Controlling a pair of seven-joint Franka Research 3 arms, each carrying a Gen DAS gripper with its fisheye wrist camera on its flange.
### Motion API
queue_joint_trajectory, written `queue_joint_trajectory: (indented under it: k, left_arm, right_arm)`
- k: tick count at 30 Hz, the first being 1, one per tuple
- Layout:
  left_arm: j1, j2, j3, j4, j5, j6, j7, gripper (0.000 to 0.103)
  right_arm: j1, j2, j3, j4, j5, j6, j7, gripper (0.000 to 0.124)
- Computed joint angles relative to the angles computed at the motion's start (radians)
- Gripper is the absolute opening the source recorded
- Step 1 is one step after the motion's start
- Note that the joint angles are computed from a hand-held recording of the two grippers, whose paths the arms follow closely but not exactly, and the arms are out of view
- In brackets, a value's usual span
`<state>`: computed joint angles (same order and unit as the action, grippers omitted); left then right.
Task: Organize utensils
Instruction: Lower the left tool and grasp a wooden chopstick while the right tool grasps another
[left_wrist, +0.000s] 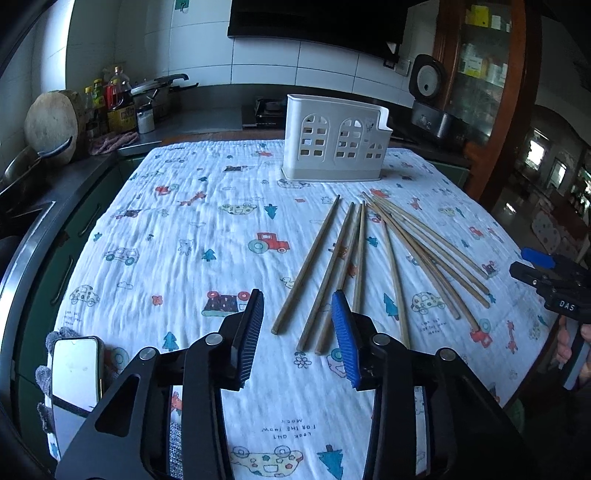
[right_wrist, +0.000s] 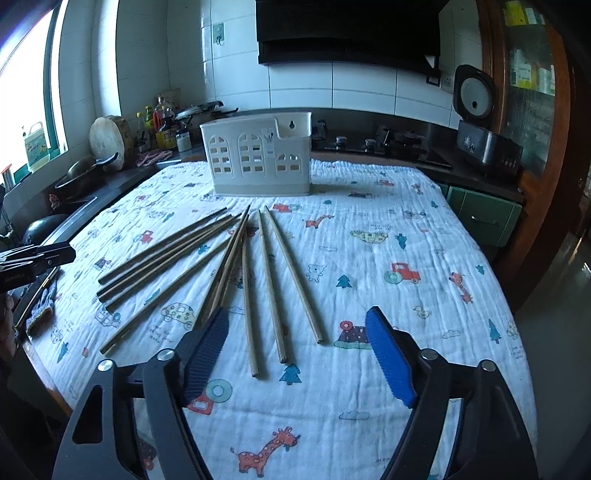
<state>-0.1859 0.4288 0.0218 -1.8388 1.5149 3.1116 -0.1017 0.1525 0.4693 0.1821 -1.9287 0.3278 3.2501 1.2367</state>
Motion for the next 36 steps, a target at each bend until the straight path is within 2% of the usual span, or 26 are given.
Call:
queue_joint_trajectory:
  k: [4, 9, 13, 18, 27, 36]
  left_arm:
    - [0.033, 0.024, -0.039, -0.014, -0.205, 0.005, 0.21, 0.031]
    - [0.061, 0.054, -0.088, -0.01, -0.385, -0.011, 0.422, 0.031]
    - [0.06, 0.083, -0.099, 0.012, -0.491, -0.041, 0.542, 0.03]
    - [0.068, 0.12, -0.119, 0.045, -0.608, -0.07, 0.69, 0.026]
    - [0.04, 0.171, -0.096, 0.087, -0.752, -0.07, 0.843, 0.014]
    - [0.015, 0.2, -0.075, 0.111, -0.876, -0.057, 0.966, 0.012]
  right_arm:
    - [0.024, 0.041, -0.031, 0.057, -0.014, -0.049, -0.006, 0.061]
    - [0.031, 0.08, -0.045, 0.117, -0.008, -0.102, -0.011, 0.05]
    - [0.034, 0.112, -0.051, 0.167, -0.001, -0.147, -0.014, 0.038]
    - [0.062, 0.143, -0.083, 0.216, -0.01, -0.186, -0.01, 0.03]
    - [0.067, 0.171, -0.09, 0.261, -0.01, -0.228, -0.01, 0.026]
    - [0.075, 0.197, -0.1, 0.303, -0.014, -0.253, -0.002, 0.023]
